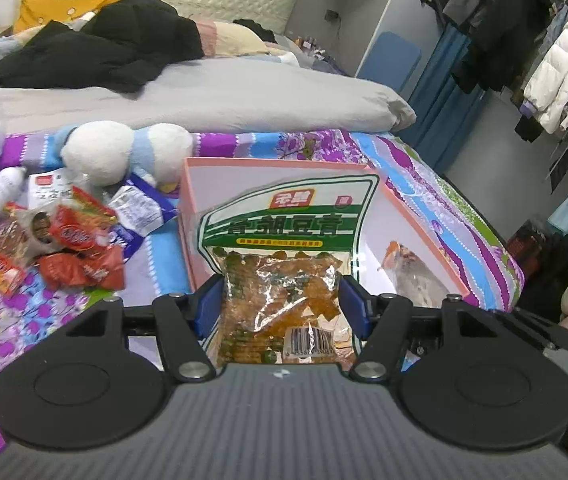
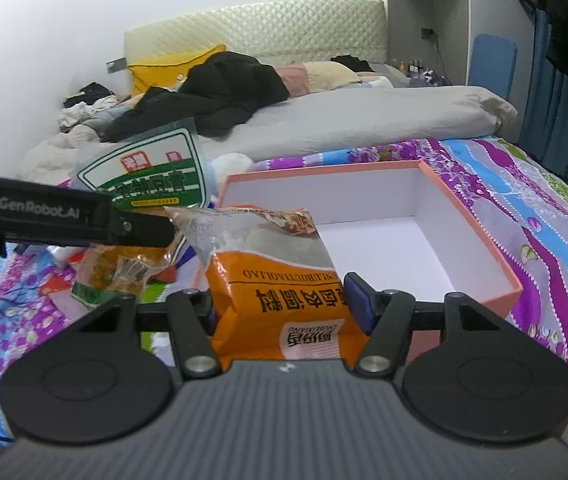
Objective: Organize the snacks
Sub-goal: 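Carry both held bags over the open pink box, then lower both bags into the pink box and open both tools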
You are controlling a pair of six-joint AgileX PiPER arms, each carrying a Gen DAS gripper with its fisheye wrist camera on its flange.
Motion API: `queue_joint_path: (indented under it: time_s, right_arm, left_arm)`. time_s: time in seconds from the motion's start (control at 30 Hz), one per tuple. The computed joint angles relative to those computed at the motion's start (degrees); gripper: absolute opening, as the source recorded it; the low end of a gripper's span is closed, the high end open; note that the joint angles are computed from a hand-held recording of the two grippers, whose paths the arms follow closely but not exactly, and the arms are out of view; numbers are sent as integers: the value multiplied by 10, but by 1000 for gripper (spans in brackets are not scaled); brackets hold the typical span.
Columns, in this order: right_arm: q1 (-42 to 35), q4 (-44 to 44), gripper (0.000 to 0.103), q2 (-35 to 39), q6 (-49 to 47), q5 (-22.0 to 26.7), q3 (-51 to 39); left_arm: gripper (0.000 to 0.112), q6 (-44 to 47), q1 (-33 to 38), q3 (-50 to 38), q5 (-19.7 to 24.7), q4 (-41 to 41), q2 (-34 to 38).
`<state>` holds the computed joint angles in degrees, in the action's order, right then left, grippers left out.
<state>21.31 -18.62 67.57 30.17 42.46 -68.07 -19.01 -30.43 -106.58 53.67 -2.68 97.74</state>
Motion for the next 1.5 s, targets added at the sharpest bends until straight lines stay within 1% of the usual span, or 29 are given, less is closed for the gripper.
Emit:
queue_joint_path:
  time_s: [0.17,0.27,0.4,0.47,0.53,0.57,0.6,0.63,0.67,0.7,0.73,0.83,0.9,1.03,1.23,1.3,1.37,1.5]
  right_arm:
    - [-90,99,63,50,-111,-33,-25]
    - [-129,151,63,79,-170,-44,-38]
    - [-172,215,63,125,-241,-53,-58]
    - [-186,240,62,151,-268,-51,-66]
    - [-202,274,62,178,-305,-41,-78]
    - [-209,291,62,188,-318,-38,-82]
    - [-213,299,63,197,-322,-38,-83]
    - [-215,298,66,204,-319,-36,-84]
    - [-215,295,76,212,-316,-36,-86]
    - [-216,298,84,216,-318,-40,-83]
    - [-219,304,85,219,-325,-42,-79]
    - [-227,325,85,226,-347,-40,-80]
    - [-232,338,85,221,-359,-46,-70]
    - [-235,359,85,211,-373,-40,-69]
    - [-213,350,85,168,-358,-38,-61]
    - [-202,339,85,150,-345,-34,-57]
    - [-186,324,85,131,-329,-30,-54]
    - [-157,303,85,95,-302,-22,-44]
  left_arm:
    - [67,3,0,-120,37,-15,104]
    - [64,-4,0,-198,67,-11,166]
    - [64,-7,1,-307,113,-12,242]
    - [64,-13,1,-362,140,-8,281]
    - [64,-16,4,-395,156,-8,306]
    - [64,-18,5,-399,157,-5,312]
    - [64,-20,5,-393,153,-2,312]
    - [64,-22,7,-393,154,-1,315]
    - [64,-24,8,-380,147,-1,312]
    - [64,-25,11,-358,136,-2,302]
    - [64,-28,13,-354,135,0,302]
    - [65,-35,15,-331,122,9,292]
    - [65,-37,16,-305,108,15,277]
    - [65,-46,17,-254,84,24,237]
    - [66,-59,17,-133,29,39,140]
    - [71,-69,14,-95,14,51,107]
    - [72,-77,14,-46,-6,62,66]
    - [72,-93,15,35,-22,77,-11]
